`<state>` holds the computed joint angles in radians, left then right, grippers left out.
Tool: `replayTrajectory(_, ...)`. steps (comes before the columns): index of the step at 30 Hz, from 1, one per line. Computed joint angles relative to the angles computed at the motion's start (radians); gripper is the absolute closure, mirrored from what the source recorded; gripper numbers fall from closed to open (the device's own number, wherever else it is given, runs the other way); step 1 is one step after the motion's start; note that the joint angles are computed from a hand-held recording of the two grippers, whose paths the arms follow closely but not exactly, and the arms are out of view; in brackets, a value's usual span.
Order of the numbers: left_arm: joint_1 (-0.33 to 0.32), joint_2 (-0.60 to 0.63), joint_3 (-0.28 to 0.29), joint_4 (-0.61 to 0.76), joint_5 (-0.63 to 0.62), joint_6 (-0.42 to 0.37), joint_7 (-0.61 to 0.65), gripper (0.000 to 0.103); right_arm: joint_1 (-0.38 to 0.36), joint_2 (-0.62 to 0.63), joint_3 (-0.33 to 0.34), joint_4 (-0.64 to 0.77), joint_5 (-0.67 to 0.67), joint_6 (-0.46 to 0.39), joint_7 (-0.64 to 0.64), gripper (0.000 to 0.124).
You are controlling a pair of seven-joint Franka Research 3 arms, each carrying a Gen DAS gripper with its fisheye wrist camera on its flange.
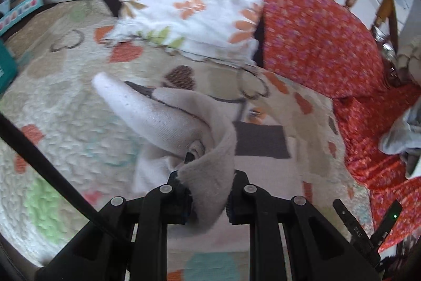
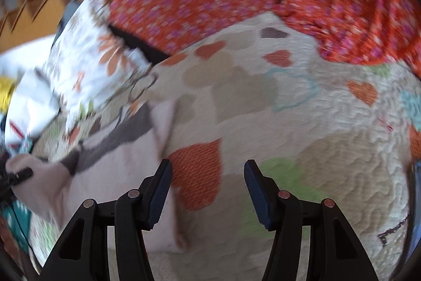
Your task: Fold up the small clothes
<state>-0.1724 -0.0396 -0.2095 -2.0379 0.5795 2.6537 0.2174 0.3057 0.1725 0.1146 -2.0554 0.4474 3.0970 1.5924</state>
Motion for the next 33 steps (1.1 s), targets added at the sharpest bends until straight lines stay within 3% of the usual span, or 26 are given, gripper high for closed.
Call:
replayTrajectory(5, -0.075, 0.219, -0.022, 0.229, -0.034, -0.003, 0.099, 0.085, -0.081, -0.008, 0.060, 0.002, 0.179, -0.005, -0.090, 0.063)
replayTrajectory(7, -0.111, 0.303, -0.026, 0.315, -0.063, -0.005, 0.156, 0.085, -0.080, -0.005, 0.051, 0.008, 0.203, -0.013, -0.097, 0.063)
replayTrajectory(10, -0.188, 0.416, -0.002, 0.450, -0.066, -0.082, 0.259, 0.081, -0.084, 0.005, 0.049, 0.022, 0.241, -0.030, -0.122, 0.063)
replayTrajectory(11, -0.187, 0.434, -0.013, 0.470, -0.072, -0.099, 0.288, 0.078, -0.081, 0.009, 0.045, 0.028, 0.241, -0.039, -0.123, 0.063)
replayTrajectory(12, -0.179, 0.438, -0.024, 0.460, -0.114, -0.082, 0.324, 0.075, -0.082, 0.013, 0.047, 0.034, 0.249, -0.048, -0.132, 0.063)
replayTrajectory(16, -0.073, 0.331, -0.114, 0.257, -0.393, 0.145, 0.472, 0.059, -0.105, 0.025, 0.081, 0.060, 0.350, -0.091, -0.240, 0.063)
replayTrajectory(18, -0.065, 0.254, -0.115, 0.166, -0.461, 0.199, 0.498, 0.046, -0.113, 0.026, 0.099, 0.072, 0.425, -0.107, -0.320, 0.063)
replayTrajectory(19, -0.080, 0.195, -0.089, 0.102, -0.446, 0.222, 0.468, 0.043, -0.124, 0.026, 0.118, 0.081, 0.489, -0.120, -0.388, 0.063)
replayTrajectory(22, -0.120, 0.088, -0.017, 0.007, -0.273, 0.199, 0.298, 0.040, -0.121, 0.019, 0.132, 0.097, 0.616, -0.153, -0.538, 0.063)
replayTrajectory(24, -0.112, 0.036, -0.007, -0.034, -0.165, 0.144, 0.202, 0.040, -0.130, 0.004, 0.152, 0.111, 0.760, -0.204, -0.698, 0.063)
replayTrajectory(26, -0.095, 0.012, -0.010, -0.063, -0.150, 0.120, 0.179, 0.040, -0.121, -0.006, 0.146, 0.125, 0.827, -0.259, -0.784, 0.063)
replayTrajectory(30, -0.068, -0.017, -0.017, -0.104, -0.109, 0.108, 0.115, 0.040, -0.050, -0.028, 0.122, 0.132, 0.803, -0.249, -0.879, 0.063)
replayTrajectory(33, -0.057, -0.015, -0.024, -0.111, -0.099, 0.117, 0.088, 0.040, 0.015, -0.006, 0.085, 0.165, 0.641, -0.245, -0.820, 0.063)
